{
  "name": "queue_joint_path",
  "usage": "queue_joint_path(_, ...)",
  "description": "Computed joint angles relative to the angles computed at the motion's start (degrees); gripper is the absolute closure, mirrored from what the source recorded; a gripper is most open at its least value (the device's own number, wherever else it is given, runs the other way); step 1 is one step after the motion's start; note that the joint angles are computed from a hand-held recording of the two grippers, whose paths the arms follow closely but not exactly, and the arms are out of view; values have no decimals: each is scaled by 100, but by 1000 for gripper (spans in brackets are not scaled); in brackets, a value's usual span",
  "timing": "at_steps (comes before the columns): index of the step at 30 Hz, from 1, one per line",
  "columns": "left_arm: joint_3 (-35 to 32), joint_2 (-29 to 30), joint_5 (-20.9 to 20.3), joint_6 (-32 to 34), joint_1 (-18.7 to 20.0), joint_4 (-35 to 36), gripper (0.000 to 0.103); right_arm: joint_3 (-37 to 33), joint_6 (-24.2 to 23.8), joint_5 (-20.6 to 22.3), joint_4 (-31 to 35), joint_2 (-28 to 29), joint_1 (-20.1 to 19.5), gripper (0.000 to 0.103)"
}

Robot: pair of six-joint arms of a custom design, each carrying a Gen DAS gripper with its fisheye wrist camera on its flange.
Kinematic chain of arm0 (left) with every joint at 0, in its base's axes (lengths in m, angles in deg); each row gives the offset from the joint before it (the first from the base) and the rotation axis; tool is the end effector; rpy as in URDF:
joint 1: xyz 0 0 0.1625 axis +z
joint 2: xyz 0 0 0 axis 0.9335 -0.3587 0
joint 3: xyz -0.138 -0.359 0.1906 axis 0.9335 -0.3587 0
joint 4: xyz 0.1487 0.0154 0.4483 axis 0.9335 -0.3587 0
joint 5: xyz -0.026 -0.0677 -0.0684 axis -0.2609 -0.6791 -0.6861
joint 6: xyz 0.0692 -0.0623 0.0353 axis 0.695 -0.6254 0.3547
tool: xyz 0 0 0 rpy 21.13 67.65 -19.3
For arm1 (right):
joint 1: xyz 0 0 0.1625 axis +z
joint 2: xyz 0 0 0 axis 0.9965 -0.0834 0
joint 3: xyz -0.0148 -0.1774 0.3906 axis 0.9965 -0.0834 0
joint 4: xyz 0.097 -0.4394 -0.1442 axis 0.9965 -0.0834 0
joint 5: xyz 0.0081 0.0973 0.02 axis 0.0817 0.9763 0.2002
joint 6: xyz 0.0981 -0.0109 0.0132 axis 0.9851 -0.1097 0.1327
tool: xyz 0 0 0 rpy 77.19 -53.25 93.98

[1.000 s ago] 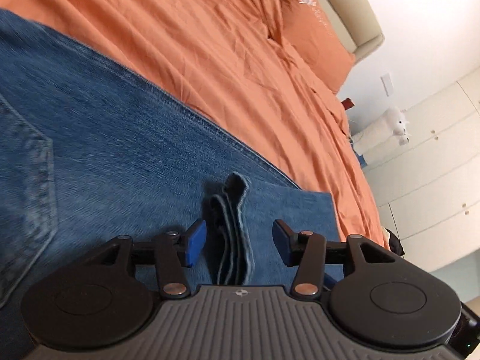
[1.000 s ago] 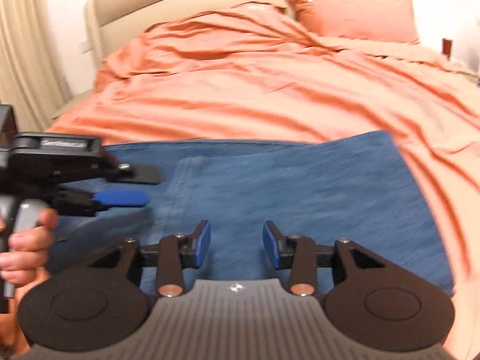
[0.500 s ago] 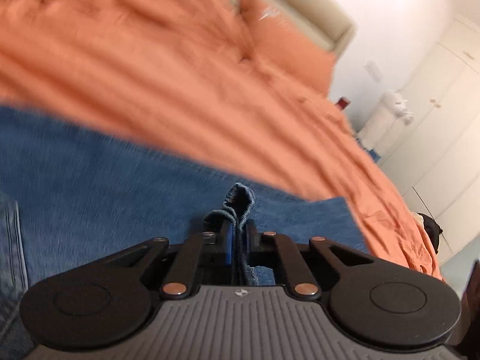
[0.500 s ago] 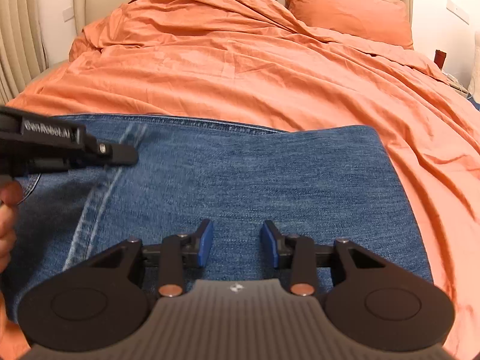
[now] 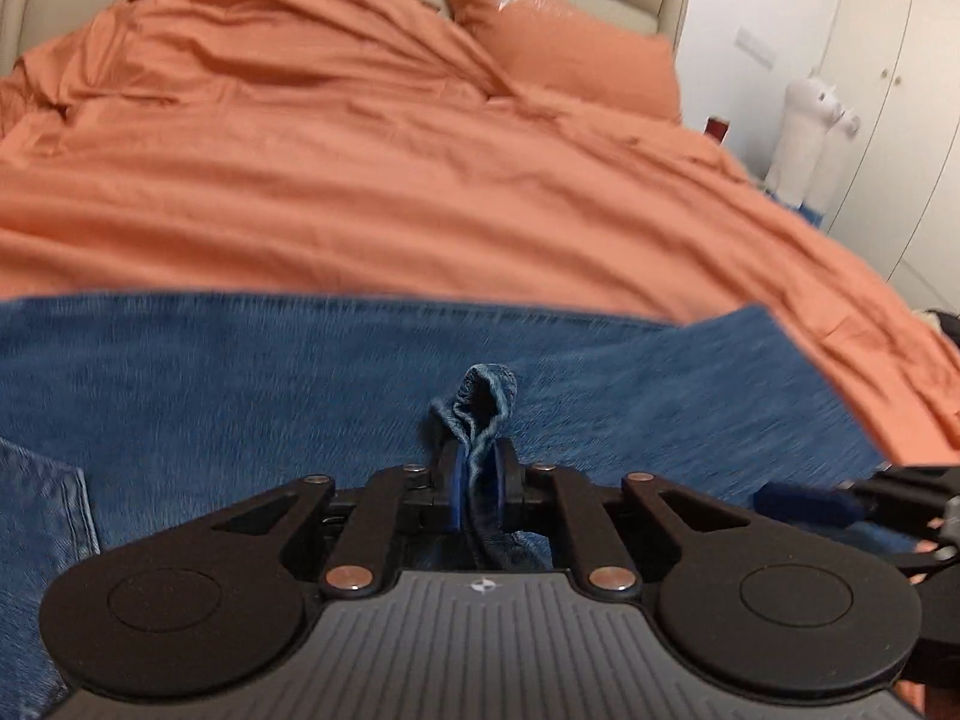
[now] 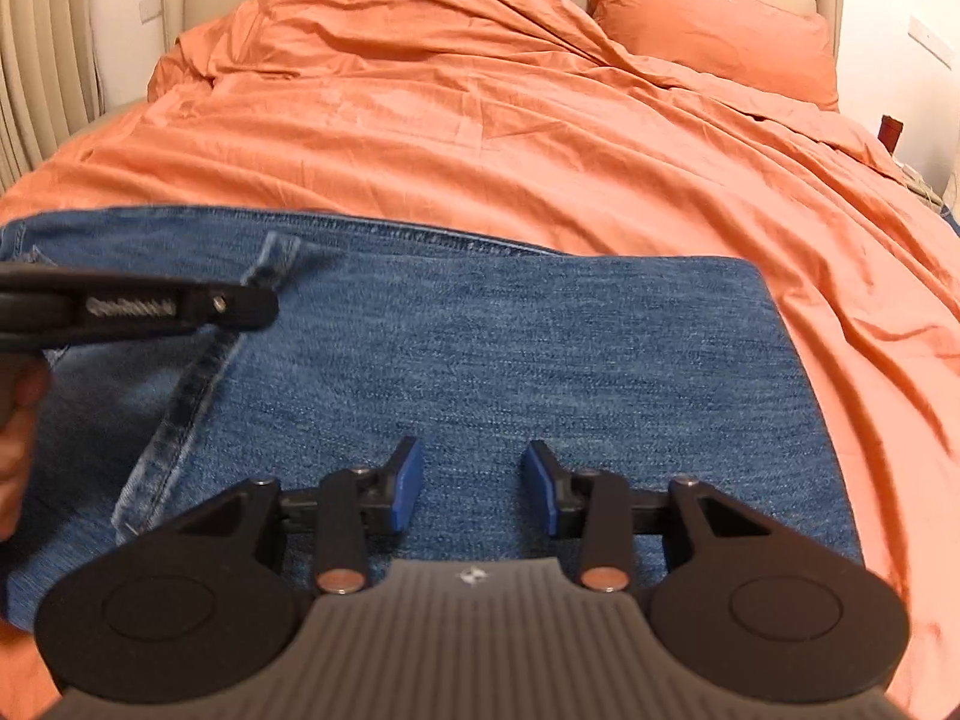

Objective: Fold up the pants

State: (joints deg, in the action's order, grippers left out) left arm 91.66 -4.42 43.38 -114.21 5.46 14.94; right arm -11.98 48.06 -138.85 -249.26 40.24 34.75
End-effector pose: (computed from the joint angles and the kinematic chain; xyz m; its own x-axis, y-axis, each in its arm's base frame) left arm -0.0534 -0.7999 0.3366 -0.7589 0.4430 -0.4773 0.6351 0.6654 -0.3923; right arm 0.4492 -0.6786 0.0164 -0.6842 0.0856 0.7243 -0.4309 0.7538 -0.4961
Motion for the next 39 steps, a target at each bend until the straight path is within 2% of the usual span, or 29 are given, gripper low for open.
queue_joint_path(5,-145,94,-191,-37,-12,62,78,-57,52,2,153,30,-26,67)
queue_joint_path(6,-3,16,-263,28,-37,-45,76,-66,42,2,171,32,-30,66)
queue_joint_path(8,590,-315,-558,260,-119,-500,63,-90,27,-1,180,48,-33,66)
queue_joint_path(10,828,-470,-831,220,-196,-671,62,-101,42,-3,205,51,-35,66)
queue_joint_path(13,972,-640,-1022,-50,-283,-670,64,-104,53,-15,214,49,-30,66)
queue_joint_path(17,1132,-872,-707,-232,-366,-175,64,31,204,27,144,-76,17,67)
queue_joint_path(21,1731,-1224,-639,-142,-501,-142,66,419,320,583,-21,-417,91,70)
queue_joint_path(25,1960,-1249,-936,-223,-617,41,69,573,327,781,85,-526,175,74)
queue_joint_path(29,2081,-1143,-1325,-97,-646,207,71,518,365,833,401,-484,194,75)
queue_joint_path(39,1934,-960,-1424,-119,-604,512,69,467,417,844,1076,-441,90,74)
